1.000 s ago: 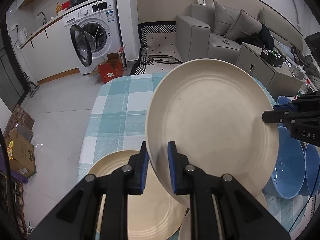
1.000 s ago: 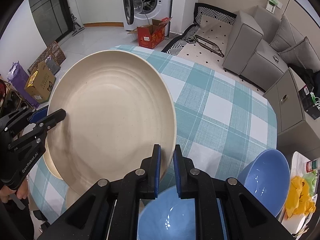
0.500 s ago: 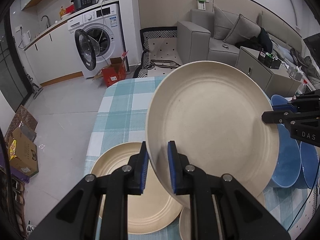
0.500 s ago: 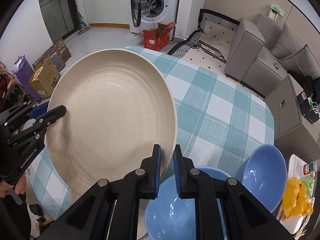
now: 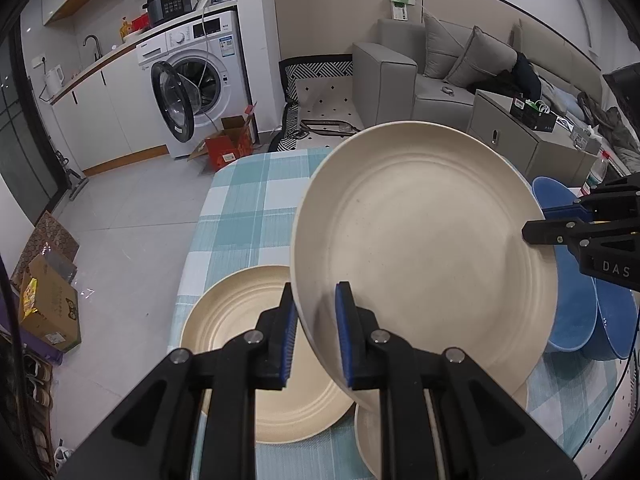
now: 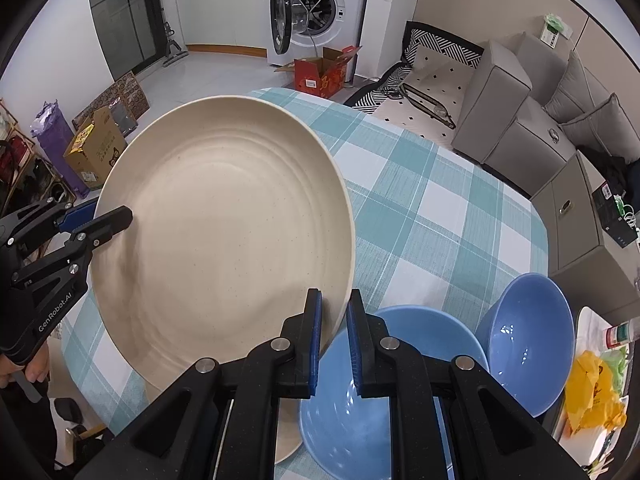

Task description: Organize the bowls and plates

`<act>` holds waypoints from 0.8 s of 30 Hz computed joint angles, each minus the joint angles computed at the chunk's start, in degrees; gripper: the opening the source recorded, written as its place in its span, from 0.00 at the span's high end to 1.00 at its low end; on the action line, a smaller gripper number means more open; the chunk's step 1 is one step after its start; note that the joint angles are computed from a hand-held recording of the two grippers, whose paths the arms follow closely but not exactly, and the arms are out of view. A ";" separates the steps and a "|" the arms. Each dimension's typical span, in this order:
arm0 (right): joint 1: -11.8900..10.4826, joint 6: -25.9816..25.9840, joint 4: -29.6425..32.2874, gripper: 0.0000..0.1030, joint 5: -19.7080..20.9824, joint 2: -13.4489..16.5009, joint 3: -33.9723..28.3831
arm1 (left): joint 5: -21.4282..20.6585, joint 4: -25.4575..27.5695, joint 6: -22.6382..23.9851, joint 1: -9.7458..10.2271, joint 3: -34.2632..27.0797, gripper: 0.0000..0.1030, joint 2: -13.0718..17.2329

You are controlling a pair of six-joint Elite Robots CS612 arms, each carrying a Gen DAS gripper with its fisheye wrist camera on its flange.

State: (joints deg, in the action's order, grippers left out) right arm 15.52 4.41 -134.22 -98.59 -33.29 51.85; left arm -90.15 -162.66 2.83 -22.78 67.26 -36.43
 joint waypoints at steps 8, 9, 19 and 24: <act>0.31 0.01 -1.59 0.88 0.27 -0.97 2.39 | 0.41 -1.04 0.33 -0.17 2.39 0.84 -1.12; 0.38 -0.07 -1.76 0.88 0.28 -1.08 2.69 | 0.43 -1.30 0.30 -0.16 2.73 0.84 -1.28; 0.85 -0.16 -3.40 0.88 0.59 -2.12 5.51 | 0.72 -2.95 0.81 -0.18 5.32 0.84 -2.45; 1.06 -0.28 -4.22 0.88 0.87 -2.69 6.92 | 0.84 -3.64 0.83 -0.24 6.77 0.84 -3.02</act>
State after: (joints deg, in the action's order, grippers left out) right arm 16.58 4.13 -138.43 -97.72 -35.98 58.77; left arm -89.31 -166.30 3.66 -23.02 74.03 -39.44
